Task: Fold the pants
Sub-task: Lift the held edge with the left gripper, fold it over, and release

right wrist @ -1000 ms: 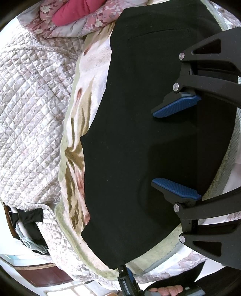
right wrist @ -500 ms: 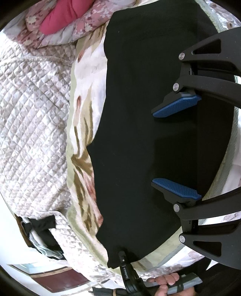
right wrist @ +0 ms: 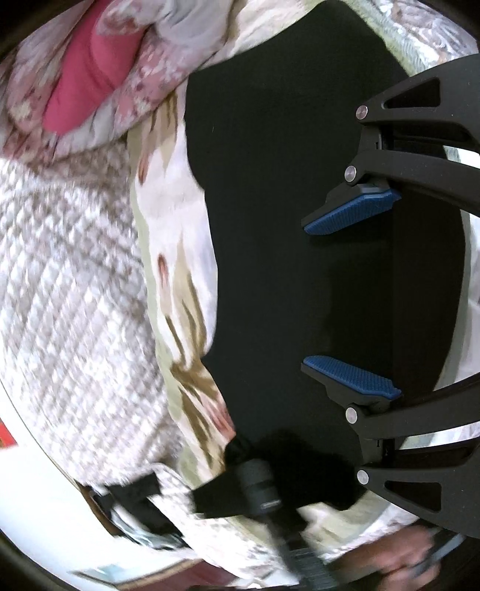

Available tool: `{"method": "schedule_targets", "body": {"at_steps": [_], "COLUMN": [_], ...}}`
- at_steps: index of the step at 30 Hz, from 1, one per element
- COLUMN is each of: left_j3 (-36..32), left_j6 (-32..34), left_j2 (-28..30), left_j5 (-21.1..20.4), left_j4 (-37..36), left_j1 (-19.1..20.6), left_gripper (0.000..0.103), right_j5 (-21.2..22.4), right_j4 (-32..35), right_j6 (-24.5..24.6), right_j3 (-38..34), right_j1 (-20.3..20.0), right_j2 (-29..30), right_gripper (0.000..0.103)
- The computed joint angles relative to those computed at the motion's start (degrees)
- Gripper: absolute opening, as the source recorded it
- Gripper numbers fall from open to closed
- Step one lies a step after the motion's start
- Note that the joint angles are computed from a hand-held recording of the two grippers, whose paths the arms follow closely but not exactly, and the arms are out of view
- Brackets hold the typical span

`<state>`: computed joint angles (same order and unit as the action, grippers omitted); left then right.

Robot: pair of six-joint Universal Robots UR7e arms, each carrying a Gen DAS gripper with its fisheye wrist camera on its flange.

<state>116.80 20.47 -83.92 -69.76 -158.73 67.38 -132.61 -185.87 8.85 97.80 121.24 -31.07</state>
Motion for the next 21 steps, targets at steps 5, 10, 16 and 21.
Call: {"method": "schedule_targets", "body": {"at_steps": [5, 10, 16, 21], "left_j3": [2.5, 1.6, 1.4, 0.0], "left_j6": [-0.6, -2.6, -2.4, -4.2], "left_j2": [0.9, -1.7, -6.5, -6.6], "left_j5": [-1.3, -5.6, -13.4, -8.6], "left_j4": [4.9, 10.6, 13.9, 9.8], "left_j1": [0.5, 1.5, 2.7, 3.5], "left_gripper": [0.008, 0.019, 0.04, 0.048], "right_j5": [1.2, 2.9, 6.0, 5.7], "right_j4": [-1.0, -1.3, -2.6, -5.4], "right_j6": [3.8, 3.6, 2.7, 1.7], "right_j3": [1.9, 1.9, 2.0, 1.6], "right_j1": [-1.2, -1.3, -1.6, -1.1], "right_j2": [-2.0, -1.9, -1.6, -1.0], "right_gripper": [0.068, 0.069, 0.069, 0.069]}}
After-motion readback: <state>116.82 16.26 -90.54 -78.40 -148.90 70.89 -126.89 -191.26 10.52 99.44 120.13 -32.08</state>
